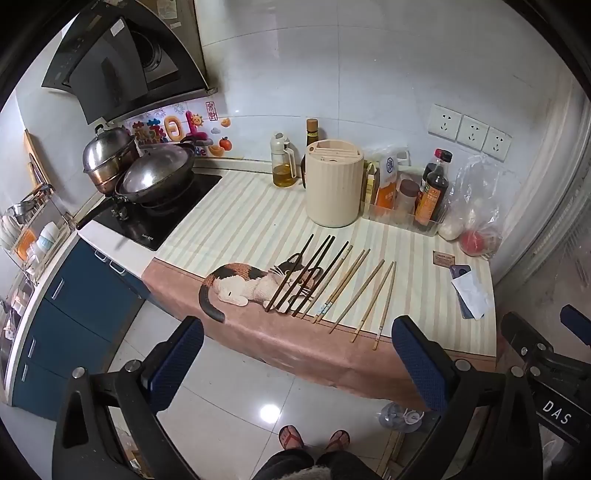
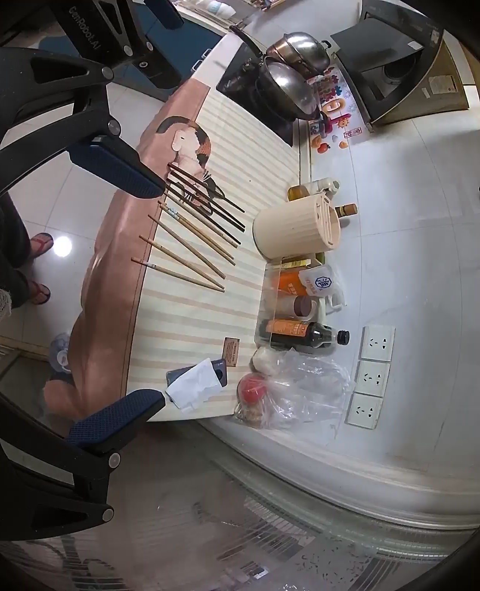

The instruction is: Organize utensils

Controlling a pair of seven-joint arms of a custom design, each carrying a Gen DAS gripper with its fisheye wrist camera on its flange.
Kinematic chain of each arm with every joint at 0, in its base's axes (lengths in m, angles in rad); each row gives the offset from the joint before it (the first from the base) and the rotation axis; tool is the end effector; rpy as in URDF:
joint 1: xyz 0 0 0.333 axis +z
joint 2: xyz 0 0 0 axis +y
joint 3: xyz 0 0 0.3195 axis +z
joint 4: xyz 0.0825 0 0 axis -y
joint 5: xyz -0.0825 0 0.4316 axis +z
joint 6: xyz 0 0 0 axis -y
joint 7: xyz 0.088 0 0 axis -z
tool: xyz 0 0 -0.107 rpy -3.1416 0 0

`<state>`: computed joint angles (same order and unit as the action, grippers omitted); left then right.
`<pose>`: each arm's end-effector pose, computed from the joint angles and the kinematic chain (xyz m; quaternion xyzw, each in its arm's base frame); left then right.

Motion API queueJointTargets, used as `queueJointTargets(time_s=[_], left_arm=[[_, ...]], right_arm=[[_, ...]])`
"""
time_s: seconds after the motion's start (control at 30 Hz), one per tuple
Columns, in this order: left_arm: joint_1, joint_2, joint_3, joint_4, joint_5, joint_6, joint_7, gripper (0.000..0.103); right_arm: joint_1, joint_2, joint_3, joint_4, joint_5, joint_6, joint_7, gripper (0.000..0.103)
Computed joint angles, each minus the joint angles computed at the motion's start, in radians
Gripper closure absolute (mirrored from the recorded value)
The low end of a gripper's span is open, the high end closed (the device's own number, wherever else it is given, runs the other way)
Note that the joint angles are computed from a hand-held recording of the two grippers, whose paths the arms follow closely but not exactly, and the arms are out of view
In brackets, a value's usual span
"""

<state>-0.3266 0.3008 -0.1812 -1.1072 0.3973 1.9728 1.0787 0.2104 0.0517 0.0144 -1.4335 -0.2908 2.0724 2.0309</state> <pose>0.6495 -0.3023 0.7281 -0.6550 0.6824 -0.2157 0.2424 0.6411 0.1311 0.7287 -0.6099 0.7253 -0.2505 0.1981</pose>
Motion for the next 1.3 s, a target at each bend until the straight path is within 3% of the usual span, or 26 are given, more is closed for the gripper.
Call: queueJointTargets(time_s=[0.43,0.8,1.3], left_arm=[[-0.007,0.019,0.003,0.025,0.007,-0.007,0.005,0.0],[0.008,0.018,0.006,0.025,-0.005,0.001,0.023,0.0],[-0.014,0.085,0.02,0.153,0.005,-0.052,0.05,0.0]], right_arm=[[0.002,-0.009,0.0,-0.02,-0.015,0.016,0.016,0.0],[0.007,0.031,-0.006,0.047,-0.015,-0.01,0.012,0.0],[0.015,0.053,-0.015,0.076,-0.019,-0.012,0.013,0.0]])
